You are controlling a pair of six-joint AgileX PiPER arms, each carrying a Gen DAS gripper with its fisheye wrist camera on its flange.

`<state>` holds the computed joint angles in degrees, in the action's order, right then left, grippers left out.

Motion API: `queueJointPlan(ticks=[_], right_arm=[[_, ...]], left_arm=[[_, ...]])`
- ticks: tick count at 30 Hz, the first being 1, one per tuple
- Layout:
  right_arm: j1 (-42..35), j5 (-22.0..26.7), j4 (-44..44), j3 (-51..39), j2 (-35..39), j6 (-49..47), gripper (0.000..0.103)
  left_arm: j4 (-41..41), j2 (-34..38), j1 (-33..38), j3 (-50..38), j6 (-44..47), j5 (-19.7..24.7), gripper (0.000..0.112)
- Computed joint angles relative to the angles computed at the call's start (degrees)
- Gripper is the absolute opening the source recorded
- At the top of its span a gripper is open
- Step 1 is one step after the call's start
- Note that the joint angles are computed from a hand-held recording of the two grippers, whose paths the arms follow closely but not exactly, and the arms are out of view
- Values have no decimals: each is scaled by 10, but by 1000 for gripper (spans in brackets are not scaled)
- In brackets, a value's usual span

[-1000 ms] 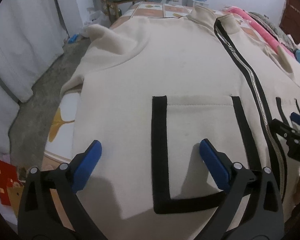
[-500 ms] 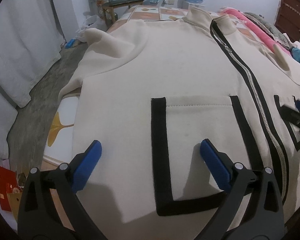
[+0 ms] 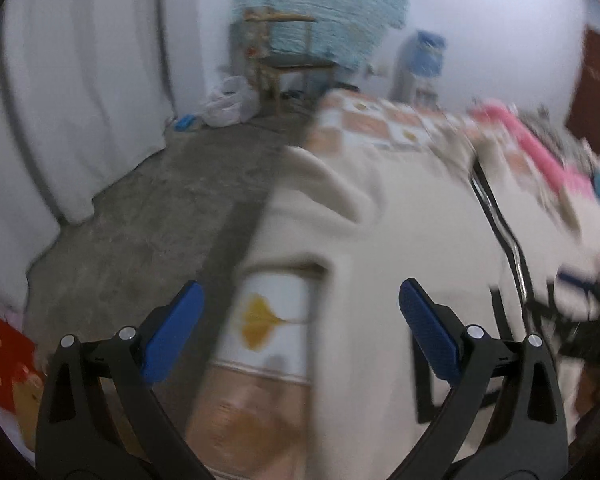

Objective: Fold large clothes
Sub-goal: 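Grasp the sleeve cuff with the left tool and lift it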

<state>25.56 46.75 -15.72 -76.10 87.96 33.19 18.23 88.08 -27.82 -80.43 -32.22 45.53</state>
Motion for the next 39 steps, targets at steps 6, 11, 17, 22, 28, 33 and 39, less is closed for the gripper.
queueJointPlan(ticks=[6,11,17,22,28,33,39], right_arm=[[7,-1,7,-17,37,-13,96],[22,10,-12,-32,58,-12,96],[17,23,-2,-41,75,-20,96],[13,30,1,-47,84,-18,96],[14,35,0,-52,87,-19,96],[15,37,-1,-52,86,-15,96],[11,33,6,-46,79,-18,96]], left_arm=[[-333,63,210,-40,219,-25,81],[-619,214,345,-94,311,67,74],[-832,390,419,-115,303,141,73],[-915,488,415,-139,294,185,73],[-936,563,394,-217,275,216,73],[-933,579,405,-243,264,229,42],[-861,534,410,-264,266,164,3]])
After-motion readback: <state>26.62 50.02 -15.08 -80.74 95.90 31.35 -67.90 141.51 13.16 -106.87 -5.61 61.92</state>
